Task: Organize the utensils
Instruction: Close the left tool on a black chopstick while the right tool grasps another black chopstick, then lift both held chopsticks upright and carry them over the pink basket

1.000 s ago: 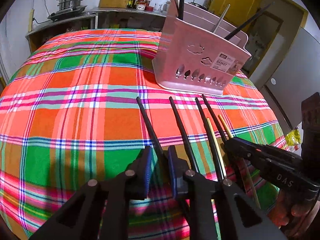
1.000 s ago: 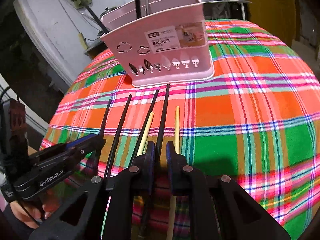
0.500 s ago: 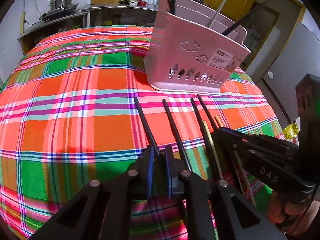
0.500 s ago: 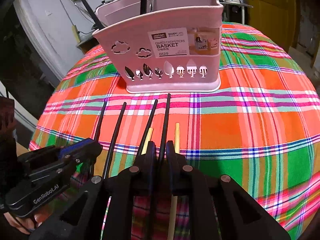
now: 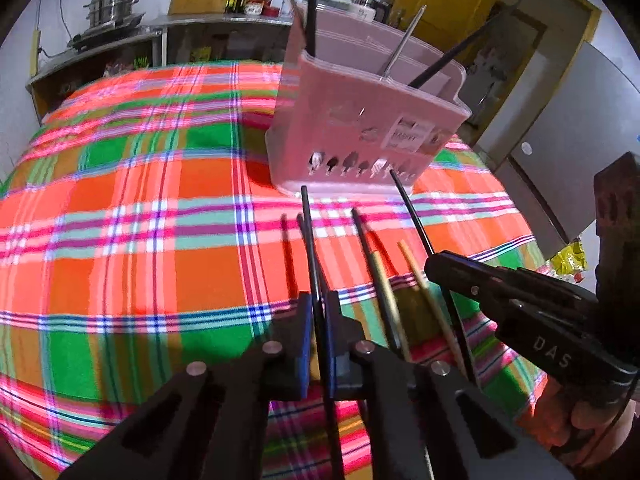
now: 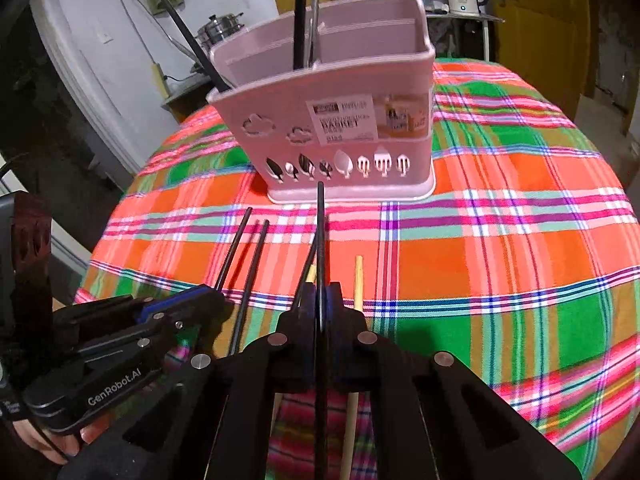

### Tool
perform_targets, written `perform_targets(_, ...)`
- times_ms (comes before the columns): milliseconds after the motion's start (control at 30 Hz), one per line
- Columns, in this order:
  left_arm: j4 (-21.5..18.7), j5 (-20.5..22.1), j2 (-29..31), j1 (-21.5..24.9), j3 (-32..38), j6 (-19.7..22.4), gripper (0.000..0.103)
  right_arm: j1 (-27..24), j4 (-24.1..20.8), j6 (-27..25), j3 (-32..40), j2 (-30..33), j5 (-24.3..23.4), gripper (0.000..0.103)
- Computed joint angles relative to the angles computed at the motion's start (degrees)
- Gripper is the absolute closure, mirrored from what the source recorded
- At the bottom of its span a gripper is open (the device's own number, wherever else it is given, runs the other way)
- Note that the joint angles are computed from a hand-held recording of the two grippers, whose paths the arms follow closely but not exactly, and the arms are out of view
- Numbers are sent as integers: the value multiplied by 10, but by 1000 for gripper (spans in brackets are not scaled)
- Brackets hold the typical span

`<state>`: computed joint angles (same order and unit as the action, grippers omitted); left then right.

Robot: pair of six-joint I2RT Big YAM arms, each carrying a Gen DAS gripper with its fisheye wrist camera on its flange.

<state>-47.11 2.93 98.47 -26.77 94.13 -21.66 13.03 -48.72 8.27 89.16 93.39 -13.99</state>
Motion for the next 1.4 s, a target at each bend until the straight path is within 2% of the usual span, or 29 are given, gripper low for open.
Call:
perform_targets(567,7,-15,-65,-8,32,31,97,-17,36,12,9,-63,-21,98)
perform_targets(1100,6,-30,-82,-11,53,44,97,-23,56,11,0,-108,-15,98)
perform_targets(1400,-18,-22,-70,-8,75,41,97,-25,60,14,-3,-114,-13,98)
